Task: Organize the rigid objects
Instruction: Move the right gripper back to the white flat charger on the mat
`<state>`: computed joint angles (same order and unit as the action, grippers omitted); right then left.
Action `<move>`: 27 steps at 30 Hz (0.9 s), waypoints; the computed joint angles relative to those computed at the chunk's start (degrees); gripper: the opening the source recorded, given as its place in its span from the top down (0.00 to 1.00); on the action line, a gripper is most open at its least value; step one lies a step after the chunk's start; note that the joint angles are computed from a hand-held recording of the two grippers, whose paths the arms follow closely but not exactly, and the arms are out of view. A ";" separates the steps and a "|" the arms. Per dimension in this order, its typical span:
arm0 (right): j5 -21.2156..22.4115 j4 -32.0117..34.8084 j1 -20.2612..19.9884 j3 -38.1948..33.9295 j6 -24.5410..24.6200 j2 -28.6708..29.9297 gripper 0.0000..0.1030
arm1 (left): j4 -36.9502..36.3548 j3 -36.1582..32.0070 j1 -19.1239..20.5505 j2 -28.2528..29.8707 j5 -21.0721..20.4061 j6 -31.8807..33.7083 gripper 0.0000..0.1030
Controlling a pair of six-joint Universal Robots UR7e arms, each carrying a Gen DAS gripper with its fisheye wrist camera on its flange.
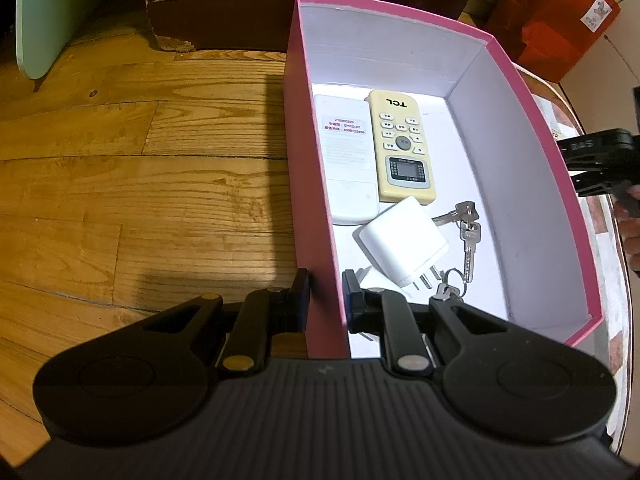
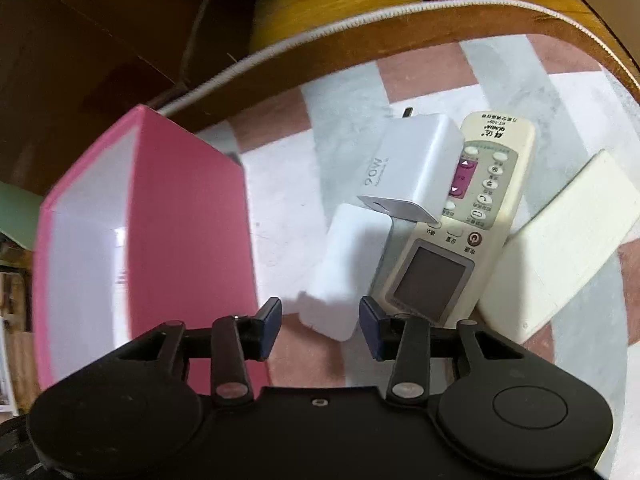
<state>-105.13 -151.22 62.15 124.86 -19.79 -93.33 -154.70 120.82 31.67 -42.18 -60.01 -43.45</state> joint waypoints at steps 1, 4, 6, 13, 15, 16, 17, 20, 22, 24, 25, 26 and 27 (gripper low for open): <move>-1.62 -2.27 0.59 0.36 0.15 1.40 0.51 | -0.07 0.05 0.00 -0.03 -0.04 0.05 0.86; -2.62 -4.84 1.24 0.89 0.29 2.73 0.46 | -0.15 0.20 0.07 -0.20 -0.03 0.32 0.86; -4.05 -8.21 1.97 1.51 -0.13 3.88 0.45 | -0.10 0.20 0.07 -0.24 -0.06 0.35 0.86; -10.13 -20.42 4.38 2.37 -8.70 8.90 0.43 | -0.43 0.31 0.08 -0.22 -0.10 0.27 0.86; -10.62 -22.96 4.44 3.21 -12.64 9.34 0.44 | -0.42 0.32 0.09 -0.23 -0.10 0.26 0.86; -10.82 -25.01 4.49 4.01 -15.40 9.57 0.45 | -0.46 0.33 0.12 -0.23 -0.10 0.27 0.86; -10.57 -26.60 4.35 4.78 -17.32 9.50 0.46 | -0.44 0.33 0.08 -0.23 -0.09 0.26 0.86; -8.72 -27.97 3.32 6.45 -19.21 7.79 0.53 | -0.42 0.30 0.11 -0.22 -0.10 0.25 0.86; -7.50 -28.36 2.74 7.16 -19.67 6.96 0.67 | -0.44 0.33 0.09 -0.23 -0.08 0.27 0.86; -4.01 -29.99 1.03 9.39 -21.98 3.94 0.78 | -0.43 0.32 0.08 -0.23 -0.09 0.24 0.86; -4.06 -28.99 1.08 9.18 -21.80 3.66 0.85 | -0.43 0.32 0.08 -0.23 -0.09 0.24 0.86; -2.83 -25.60 -0.18 8.95 -20.24 1.86 0.91 | -0.39 0.33 0.07 -0.23 -0.09 0.23 0.86; -2.82 -23.31 -0.80 8.61 -19.48 1.16 0.96 | -0.37 0.34 0.08 -0.24 -0.07 0.23 0.86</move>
<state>-107.95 -174.52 61.36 133.47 -39.27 -92.17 -155.07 121.15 31.76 -42.42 -60.08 -43.22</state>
